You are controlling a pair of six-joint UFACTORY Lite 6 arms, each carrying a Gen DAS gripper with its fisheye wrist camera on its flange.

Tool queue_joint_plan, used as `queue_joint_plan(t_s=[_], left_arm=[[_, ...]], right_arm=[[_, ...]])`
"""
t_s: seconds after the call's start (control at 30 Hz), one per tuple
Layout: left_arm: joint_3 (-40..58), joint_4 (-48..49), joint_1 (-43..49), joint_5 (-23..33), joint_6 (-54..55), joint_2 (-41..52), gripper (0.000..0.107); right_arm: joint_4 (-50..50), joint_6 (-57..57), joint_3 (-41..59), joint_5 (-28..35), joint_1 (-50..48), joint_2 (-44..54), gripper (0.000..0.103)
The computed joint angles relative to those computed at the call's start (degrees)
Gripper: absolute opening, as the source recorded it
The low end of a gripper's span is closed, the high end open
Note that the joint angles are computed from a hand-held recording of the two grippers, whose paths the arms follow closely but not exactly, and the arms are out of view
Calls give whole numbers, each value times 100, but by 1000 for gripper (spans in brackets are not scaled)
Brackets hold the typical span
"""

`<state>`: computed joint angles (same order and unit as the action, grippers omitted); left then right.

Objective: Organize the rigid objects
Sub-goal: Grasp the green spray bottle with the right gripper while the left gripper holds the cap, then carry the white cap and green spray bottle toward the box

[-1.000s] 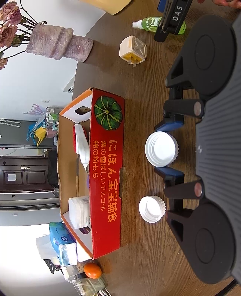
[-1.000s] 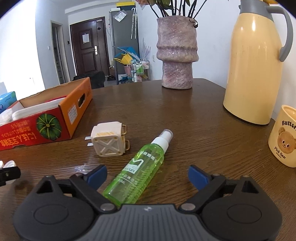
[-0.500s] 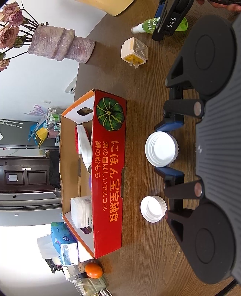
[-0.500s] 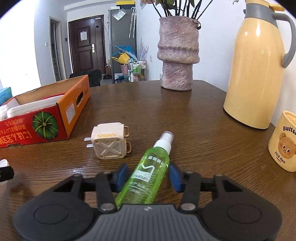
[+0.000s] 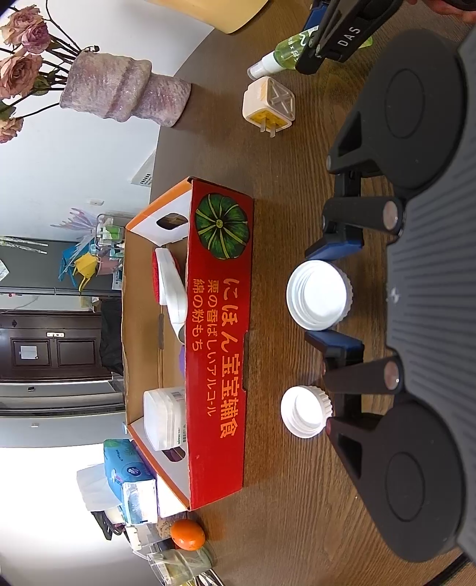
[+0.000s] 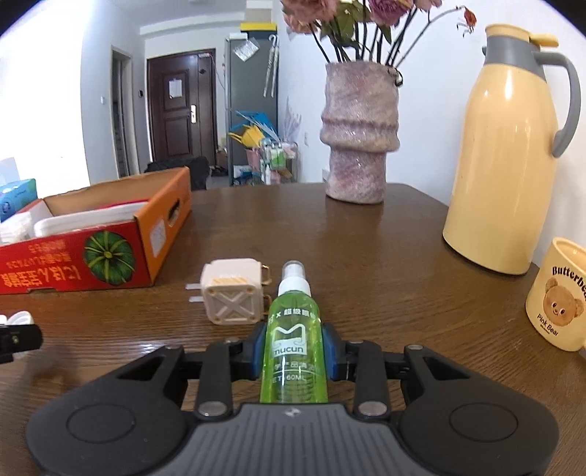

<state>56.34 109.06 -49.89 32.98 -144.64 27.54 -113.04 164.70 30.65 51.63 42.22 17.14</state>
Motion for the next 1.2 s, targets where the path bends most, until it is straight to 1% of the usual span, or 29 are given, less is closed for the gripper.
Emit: queue_joint_plan(t_s=[0.2,0.43,0.73,0.87,1.2], left_arm=[[-114,87,26,42,-72,-129,41],[-399,302,118,129,-265,-442,41],[-827,639,410,110,-373,-969,41],[-1010,853,610,1,-437,-1250,41],[-1194,1238,1111,-147,-489,-1665,41]], right_arm=[[359,-80,-34,436,599,-135,30],[551,-167,178,619,1036,-80,30],[699,-346,645,702,1386,152,30],[767,-520,924,711,1515,217,30],[739,-1028,2041,644,1584,707,30]])
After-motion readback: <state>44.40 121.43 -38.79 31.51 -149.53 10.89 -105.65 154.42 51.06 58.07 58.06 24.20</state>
